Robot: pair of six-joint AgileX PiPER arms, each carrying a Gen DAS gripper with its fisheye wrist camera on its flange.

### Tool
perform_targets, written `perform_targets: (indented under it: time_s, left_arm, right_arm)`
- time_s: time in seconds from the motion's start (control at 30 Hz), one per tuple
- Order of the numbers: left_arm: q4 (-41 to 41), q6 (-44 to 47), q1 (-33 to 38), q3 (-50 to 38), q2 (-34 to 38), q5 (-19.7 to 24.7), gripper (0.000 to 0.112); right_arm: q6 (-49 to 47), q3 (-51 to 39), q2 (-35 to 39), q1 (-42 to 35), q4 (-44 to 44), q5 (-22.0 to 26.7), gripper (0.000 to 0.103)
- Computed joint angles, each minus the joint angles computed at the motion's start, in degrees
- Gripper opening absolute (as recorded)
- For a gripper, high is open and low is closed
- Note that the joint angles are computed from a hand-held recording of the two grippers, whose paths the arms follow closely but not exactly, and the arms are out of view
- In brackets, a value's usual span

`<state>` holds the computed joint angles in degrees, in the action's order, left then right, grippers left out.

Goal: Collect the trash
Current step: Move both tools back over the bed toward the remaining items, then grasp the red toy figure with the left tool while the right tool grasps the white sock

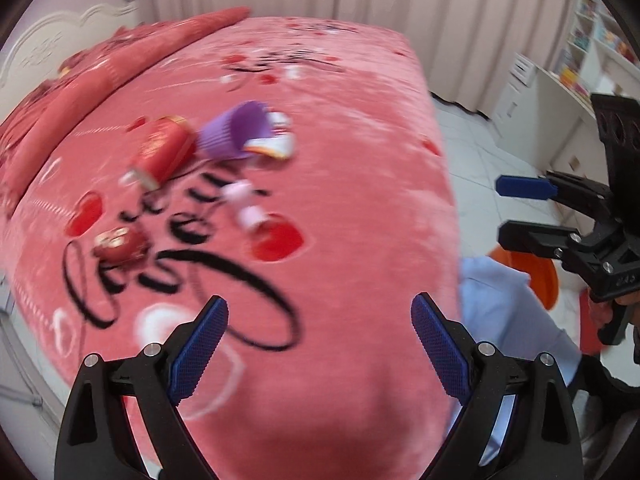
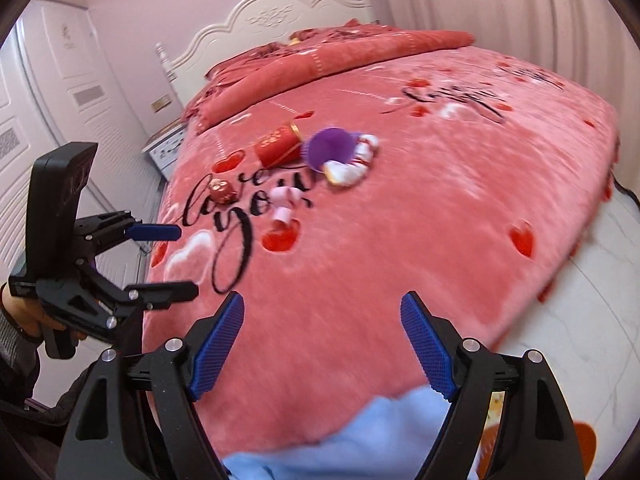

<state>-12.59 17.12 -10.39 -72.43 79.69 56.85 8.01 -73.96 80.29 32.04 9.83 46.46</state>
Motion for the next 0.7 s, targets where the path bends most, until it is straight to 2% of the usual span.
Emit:
perform_targets:
  time_s: [0.13,0.27,0.43,0.7]
  left_arm:
    - [-2.33,4.88,7.71,-1.69,2.60,0.23,0.092]
    - [-2.74,5.67,13.05,-4.75,6.67,-0.41,0.092]
    - [-2.97,-0.77,16.89,-8.54,12.78,-3.14,0.092]
    - [-0.30,-12.90,18.39,-15.95,22.93,-5.87,0.092]
  right_arm:
    - [-0.76,-6.46,6.66,1.49,0.13,0.40,0.080]
    - [-1.50,-12.25,11.96,2.06,0.83,1.41,0.080]
    - [-4.32,-19.02,18.39,2.01,3.00,3.09,0.080]
    - [-9.36,-26.32,25.19,0.56,6.74,5.59,0.080]
